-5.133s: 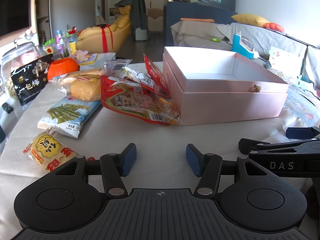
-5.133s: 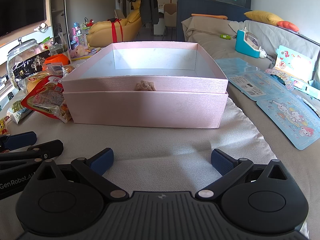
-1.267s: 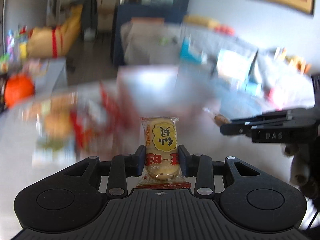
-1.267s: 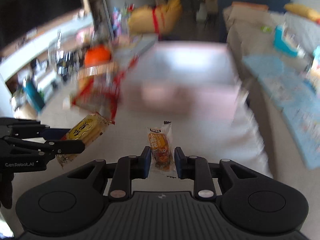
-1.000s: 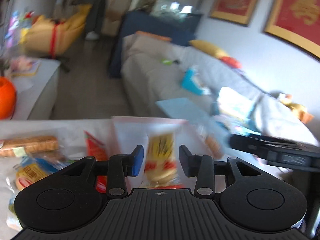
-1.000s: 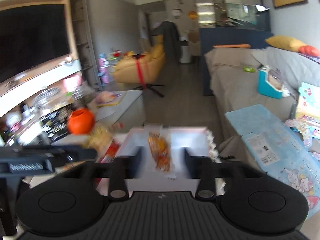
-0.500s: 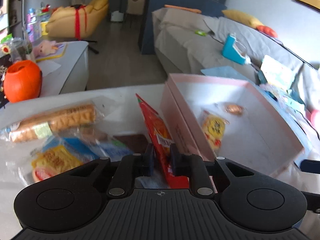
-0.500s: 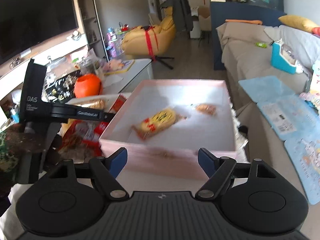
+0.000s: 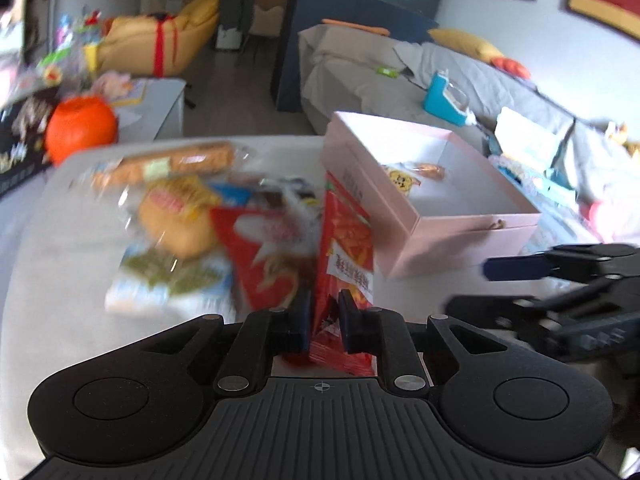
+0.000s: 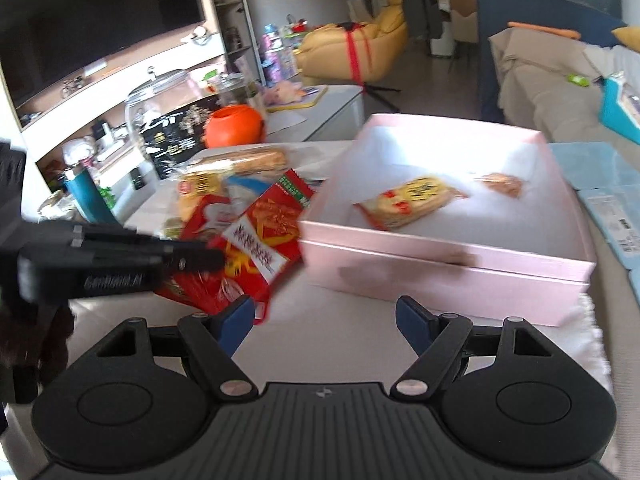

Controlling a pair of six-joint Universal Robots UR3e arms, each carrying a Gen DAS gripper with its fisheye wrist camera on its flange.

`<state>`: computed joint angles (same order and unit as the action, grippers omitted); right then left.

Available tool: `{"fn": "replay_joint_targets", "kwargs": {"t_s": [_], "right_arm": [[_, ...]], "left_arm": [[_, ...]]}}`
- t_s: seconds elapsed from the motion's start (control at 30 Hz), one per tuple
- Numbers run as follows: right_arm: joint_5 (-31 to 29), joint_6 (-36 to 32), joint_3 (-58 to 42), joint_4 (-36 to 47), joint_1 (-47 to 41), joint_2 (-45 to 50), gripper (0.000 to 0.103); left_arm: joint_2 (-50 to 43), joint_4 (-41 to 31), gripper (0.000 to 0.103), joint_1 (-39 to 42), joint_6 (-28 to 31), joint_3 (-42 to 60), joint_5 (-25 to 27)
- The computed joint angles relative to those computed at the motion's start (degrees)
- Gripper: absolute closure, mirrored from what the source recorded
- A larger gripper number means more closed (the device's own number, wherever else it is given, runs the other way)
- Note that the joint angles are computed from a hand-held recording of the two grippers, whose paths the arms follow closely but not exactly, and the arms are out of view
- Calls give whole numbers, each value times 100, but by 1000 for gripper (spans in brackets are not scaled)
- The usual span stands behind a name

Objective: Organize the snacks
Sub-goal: 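Grasp the red-and-white meat pouch with the left gripper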

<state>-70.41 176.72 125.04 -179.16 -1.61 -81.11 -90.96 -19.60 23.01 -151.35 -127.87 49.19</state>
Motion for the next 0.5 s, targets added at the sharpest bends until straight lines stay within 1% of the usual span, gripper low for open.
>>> {"fn": "replay_joint_targets", "kwargs": {"t_s": [0.07,0.2,0.27,0.33,0.4,0.43,0.5], "right_arm": [[46,202,-290,223,124,192,25],[312,636,-954,763,227,670,24],[262,875,-1371,1023,369,979,24],[114,1016,-1683,1113,534,1256,23],[-48,1121,-1997,1086,705,1544,21],[-132,1205,-2134,1004,784,1678,17],[-242,1355,-2495,1014,920,1927,17]], "left_arm": [[468,-647,84,422,368,-309,-344],[1312,-1721,83,990,1089,-794,-597],[1619,-2002,83,1192,1225,-973,-666],[1881,-2050,83,1428,1247,-1162,-813],[2078,-1960,83,1738,1080,-1306,-1037],[2100,-1804,83,1865,919,-1367,-1123],[2016,-1214,83,2089,423,-1508,-1224]]}}
